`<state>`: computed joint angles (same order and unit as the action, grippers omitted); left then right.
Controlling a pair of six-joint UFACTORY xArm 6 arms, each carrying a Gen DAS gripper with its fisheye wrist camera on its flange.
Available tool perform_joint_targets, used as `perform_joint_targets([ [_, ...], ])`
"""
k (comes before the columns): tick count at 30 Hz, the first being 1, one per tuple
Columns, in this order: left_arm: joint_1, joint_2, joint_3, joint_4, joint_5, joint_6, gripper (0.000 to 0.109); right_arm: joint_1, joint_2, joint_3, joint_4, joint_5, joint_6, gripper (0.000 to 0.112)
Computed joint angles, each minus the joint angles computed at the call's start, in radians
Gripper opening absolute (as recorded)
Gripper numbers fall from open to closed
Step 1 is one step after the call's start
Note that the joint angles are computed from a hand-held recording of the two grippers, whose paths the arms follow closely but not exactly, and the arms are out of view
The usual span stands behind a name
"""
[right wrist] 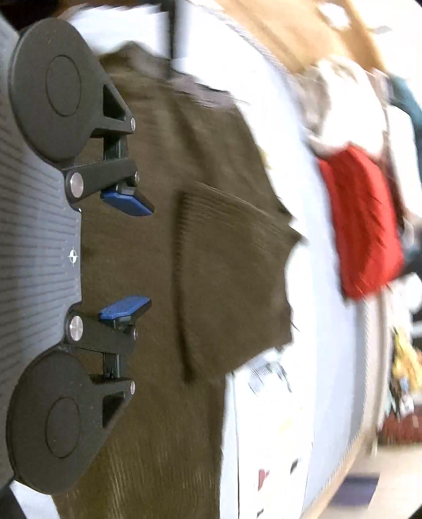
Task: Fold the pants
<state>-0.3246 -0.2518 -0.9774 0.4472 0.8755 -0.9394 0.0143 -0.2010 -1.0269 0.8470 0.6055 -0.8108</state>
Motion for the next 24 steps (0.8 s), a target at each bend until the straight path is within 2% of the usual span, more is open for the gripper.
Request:
perform_joint_targets([
  [1, 0.007, 0.047, -0.04, -0.099, 0.068, 0.05, 0.072, -0.009, 0.001, -0.012, 0.032, -0.021, 0.002, 0.057],
  [2, 0.009, 0.083, -0.056, -0.159, 0.105, 0.058, 0.08, -0.019, -0.001, -0.02, 0.065, -0.03, -0.007, 0.057],
  [4, -0.002, 0.106, -0.098, -0.153, 0.131, 0.059, 0.079, -0.045, 0.001, -0.054, 0.13, -0.03, -0.035, 0.059],
  [6, -0.044, 0.127, -0.135, -0.041, 0.144, 0.009, 0.079, -0.075, 0.008, -0.094, 0.18, -0.016, -0.072, 0.059],
  [12, -0.105, 0.179, -0.203, 0.029, 0.058, -0.033, 0.079, -0.151, 0.067, -0.197, 0.275, -0.02, -0.223, 0.061],
  [14, -0.119, 0.202, -0.225, 0.037, 0.023, -0.04, 0.079, -0.162, 0.079, -0.182, 0.304, -0.049, -0.279, 0.06],
  [16, -0.132, 0.213, -0.228, 0.049, -0.021, -0.053, 0.079, -0.174, 0.099, -0.183, 0.314, -0.042, -0.246, 0.055],
  [19, -0.155, 0.234, -0.246, 0.095, -0.077, -0.067, 0.079, -0.169, 0.086, -0.147, 0.406, -0.074, -0.338, 0.054],
  [21, -0.165, 0.256, -0.263, 0.142, -0.123, -0.077, 0.073, -0.167, 0.092, -0.141, 0.4, -0.068, -0.339, 0.053],
  [23, -0.184, 0.262, -0.272, 0.226, -0.154, -0.097, 0.055, -0.166, 0.106, -0.145, 0.408, -0.073, -0.356, 0.052],
  [24, -0.194, 0.267, -0.28, 0.266, -0.17, -0.102, 0.05, -0.166, 0.106, -0.141, 0.408, -0.074, -0.353, 0.051],
])
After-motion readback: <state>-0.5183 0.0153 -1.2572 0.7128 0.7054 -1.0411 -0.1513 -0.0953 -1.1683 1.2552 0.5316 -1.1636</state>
